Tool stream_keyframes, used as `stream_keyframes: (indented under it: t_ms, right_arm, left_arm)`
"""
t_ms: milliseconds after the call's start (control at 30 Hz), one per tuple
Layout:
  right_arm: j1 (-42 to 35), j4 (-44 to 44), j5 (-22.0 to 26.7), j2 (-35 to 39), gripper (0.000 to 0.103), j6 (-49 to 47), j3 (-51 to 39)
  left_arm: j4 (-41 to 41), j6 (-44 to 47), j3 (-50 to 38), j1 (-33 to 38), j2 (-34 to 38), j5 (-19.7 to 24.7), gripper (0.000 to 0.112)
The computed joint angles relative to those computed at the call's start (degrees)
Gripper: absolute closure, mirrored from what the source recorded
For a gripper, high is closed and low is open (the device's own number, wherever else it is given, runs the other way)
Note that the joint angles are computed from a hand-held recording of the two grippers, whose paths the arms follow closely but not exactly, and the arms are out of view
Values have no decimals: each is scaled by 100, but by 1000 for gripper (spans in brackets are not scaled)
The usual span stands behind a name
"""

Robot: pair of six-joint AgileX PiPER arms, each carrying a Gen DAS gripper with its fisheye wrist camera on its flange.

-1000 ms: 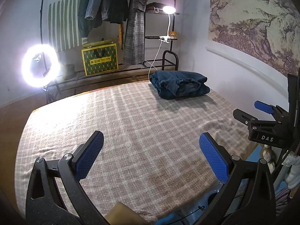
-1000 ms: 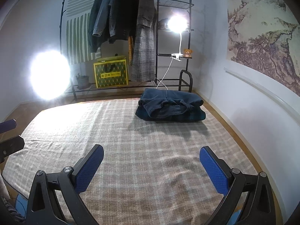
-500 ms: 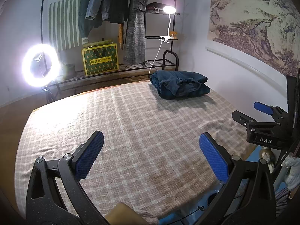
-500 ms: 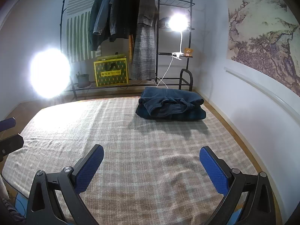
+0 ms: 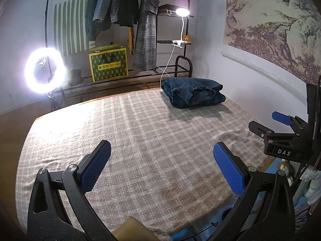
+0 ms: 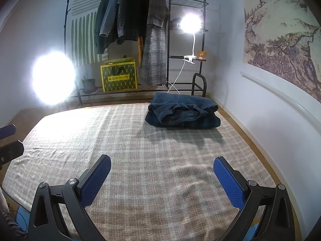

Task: Fold large clothes

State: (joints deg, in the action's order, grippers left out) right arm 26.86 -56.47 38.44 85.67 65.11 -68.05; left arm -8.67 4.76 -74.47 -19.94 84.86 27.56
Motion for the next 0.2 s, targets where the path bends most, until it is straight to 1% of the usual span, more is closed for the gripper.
stream_keyframes:
  t_ms: [200]
  right_arm:
    - [-26,31,-24,-14,0,-47,8]
  left_arm:
    - [-108,119,-9,37,9,20,9]
